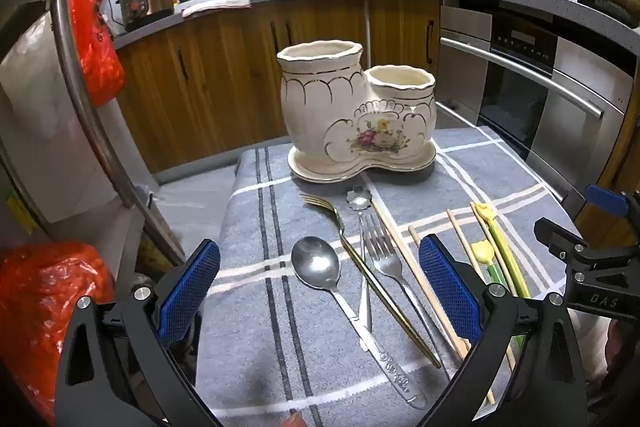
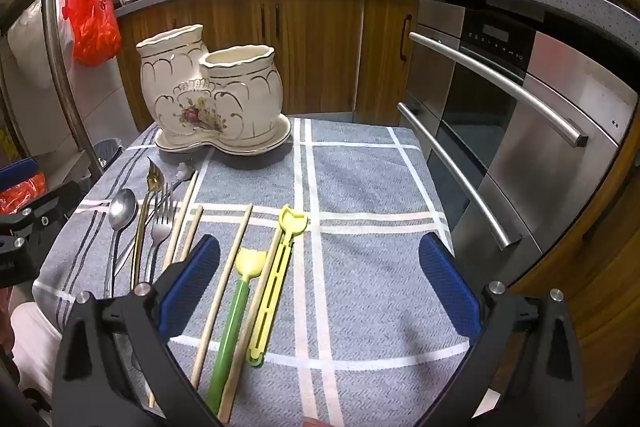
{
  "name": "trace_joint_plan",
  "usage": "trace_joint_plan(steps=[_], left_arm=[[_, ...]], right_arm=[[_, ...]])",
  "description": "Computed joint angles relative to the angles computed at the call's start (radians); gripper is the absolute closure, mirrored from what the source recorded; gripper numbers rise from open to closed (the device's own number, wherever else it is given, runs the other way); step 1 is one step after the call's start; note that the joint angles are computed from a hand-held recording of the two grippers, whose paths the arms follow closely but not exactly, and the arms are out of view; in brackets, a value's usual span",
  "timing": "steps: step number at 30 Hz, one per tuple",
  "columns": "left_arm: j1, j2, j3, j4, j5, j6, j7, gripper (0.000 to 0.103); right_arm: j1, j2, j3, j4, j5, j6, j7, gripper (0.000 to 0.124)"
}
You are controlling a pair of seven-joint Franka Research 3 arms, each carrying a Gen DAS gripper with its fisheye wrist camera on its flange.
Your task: Organize utensils
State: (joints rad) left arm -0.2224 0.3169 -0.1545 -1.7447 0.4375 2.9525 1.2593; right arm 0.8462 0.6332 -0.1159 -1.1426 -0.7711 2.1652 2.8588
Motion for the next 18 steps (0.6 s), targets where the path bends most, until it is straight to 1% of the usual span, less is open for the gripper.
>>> trace_joint_plan(steps=[5, 9, 14, 18], left_arm=[[0.004, 0.000, -0.005, -0.001, -0.007, -0.001, 0.006, 0.004], [-0.018, 0.001, 0.017, 0.005, 0.024, -0.004, -0.020, 0.004], [-0.015, 0.004, 0.012, 0.006, 0.028, -0.004, -0.025, 0.004], [-0.021, 0.001, 0.018, 0.002, 0.042, -0.004, -0.035, 0.004]], right_arm=[[-0.001, 0.004, 0.000, 0.008, 0.005, -0.001, -0.005, 0.026], [-0.002, 0.009, 0.000, 0.014, 0.009, -0.004, -0.006, 0.026], [-0.003, 0.012, -0.001, 0.016, 0.016, -0.005, -0.006, 0.026], [-0.001, -0.004, -0.003, -0.007, 0.008, 0.001, 0.002, 0.026]])
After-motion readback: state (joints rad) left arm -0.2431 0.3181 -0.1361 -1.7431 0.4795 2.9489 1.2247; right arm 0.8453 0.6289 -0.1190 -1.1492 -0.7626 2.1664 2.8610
